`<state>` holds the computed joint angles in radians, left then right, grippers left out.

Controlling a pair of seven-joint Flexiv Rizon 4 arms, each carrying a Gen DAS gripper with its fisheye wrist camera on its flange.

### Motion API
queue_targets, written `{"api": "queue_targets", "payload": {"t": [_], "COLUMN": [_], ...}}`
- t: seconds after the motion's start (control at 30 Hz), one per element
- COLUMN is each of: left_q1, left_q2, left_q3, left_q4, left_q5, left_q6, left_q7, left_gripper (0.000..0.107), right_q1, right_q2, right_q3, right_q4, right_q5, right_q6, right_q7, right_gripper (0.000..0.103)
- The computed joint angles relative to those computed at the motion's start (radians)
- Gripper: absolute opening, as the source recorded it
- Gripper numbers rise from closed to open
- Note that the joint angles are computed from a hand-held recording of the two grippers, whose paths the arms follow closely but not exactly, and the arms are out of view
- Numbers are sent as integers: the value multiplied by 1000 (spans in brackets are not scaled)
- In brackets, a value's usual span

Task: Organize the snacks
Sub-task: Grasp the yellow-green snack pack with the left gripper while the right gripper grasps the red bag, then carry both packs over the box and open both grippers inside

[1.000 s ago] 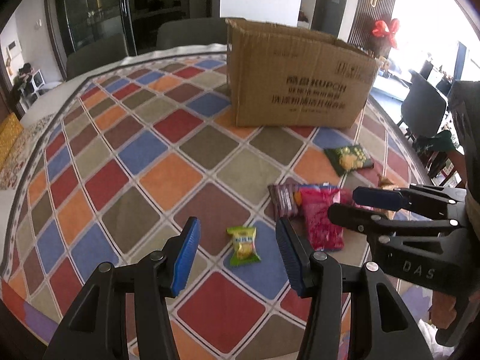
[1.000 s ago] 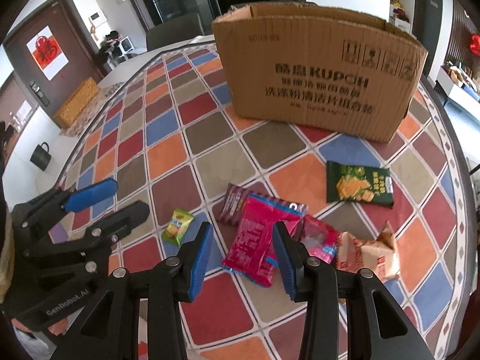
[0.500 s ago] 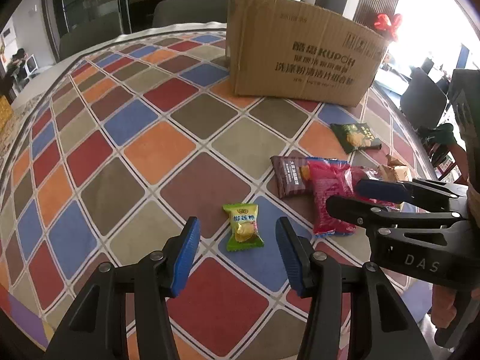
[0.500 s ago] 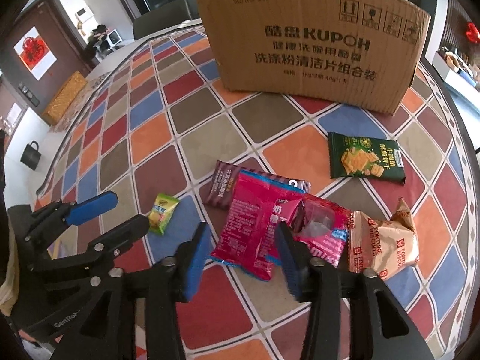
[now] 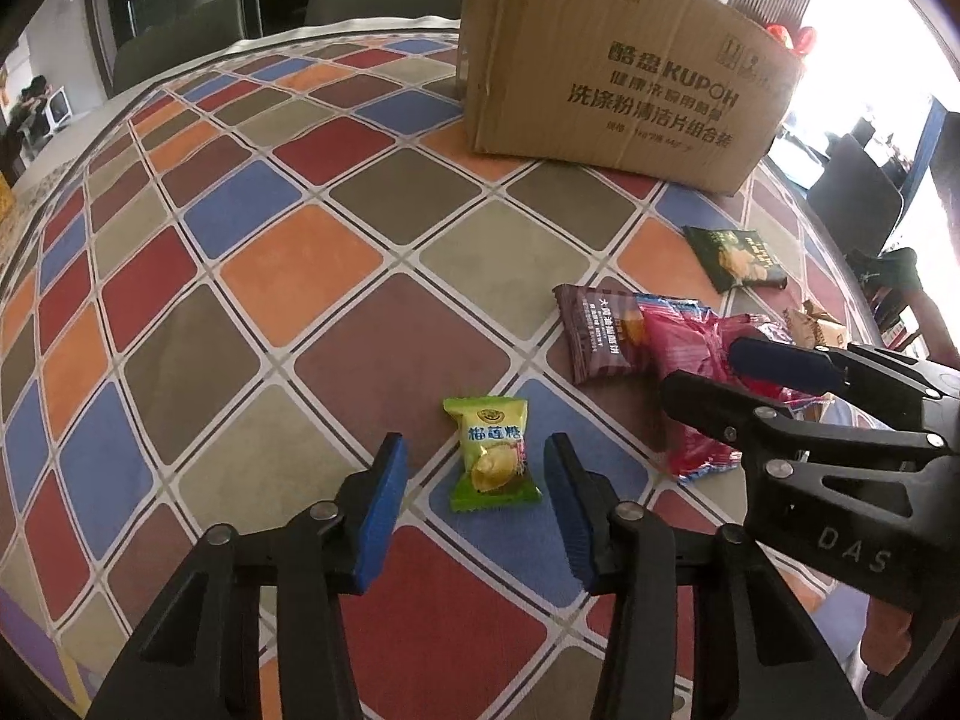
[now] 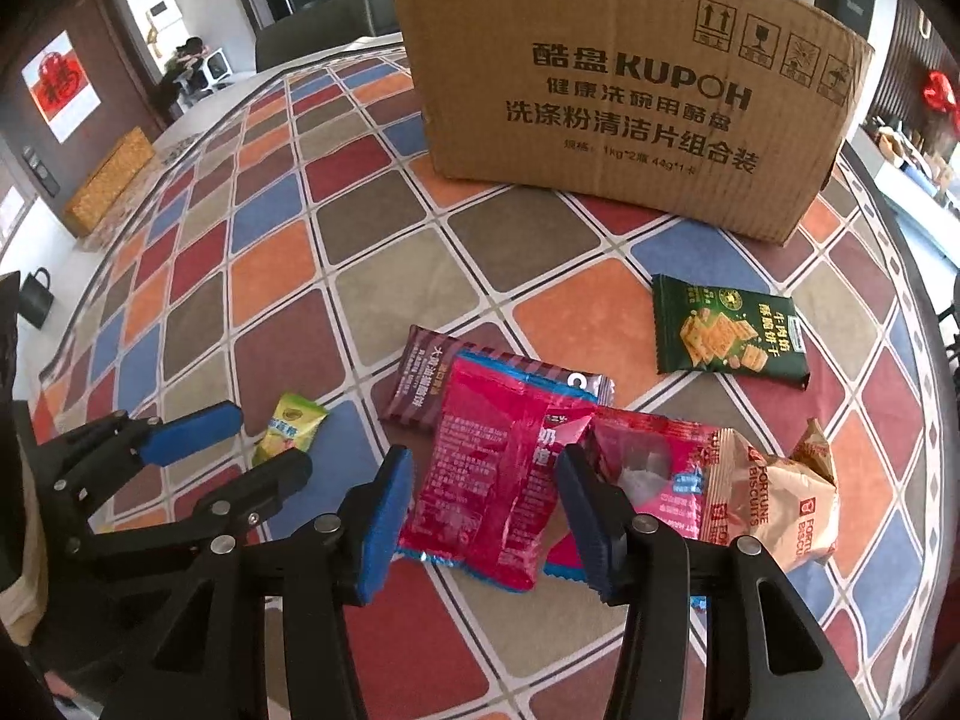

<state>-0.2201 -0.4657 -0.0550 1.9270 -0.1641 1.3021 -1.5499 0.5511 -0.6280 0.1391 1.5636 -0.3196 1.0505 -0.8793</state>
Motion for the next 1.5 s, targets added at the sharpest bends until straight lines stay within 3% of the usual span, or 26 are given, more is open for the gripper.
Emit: {"api": "queue_targets", "payload": {"t": [0.17, 0.3, 0.73, 1.2, 1.5], "left_q1": [17, 23, 3, -6, -21], "left_q2": [-7, -7, 14, 61, 87], "left_q3": [-22, -32, -18, -17, -3], "left_q4": [0, 3, -1, 3, -23], "left_q5": [-21, -38, -33, -19, 0], "left_q6": [-1, 4, 30, 66, 110], "left_q7": [21, 36, 28, 11, -9], "left_gripper": [27, 24, 24, 24, 24], "right_q1": [13, 16, 4, -13, -6], "right_q2": [-8, -14, -10, 36, 85], "right_q3": [-15, -20, -11, -1, -37], "right_q4": [-9, -15, -2, 43, 76], "right_q5": [-21, -32, -18, 8, -41], "right_q6": [-17, -32, -12, 45, 117], "right_q7": [9, 16, 8, 36, 90], "right_gripper": [51, 51, 44, 44, 44]}}
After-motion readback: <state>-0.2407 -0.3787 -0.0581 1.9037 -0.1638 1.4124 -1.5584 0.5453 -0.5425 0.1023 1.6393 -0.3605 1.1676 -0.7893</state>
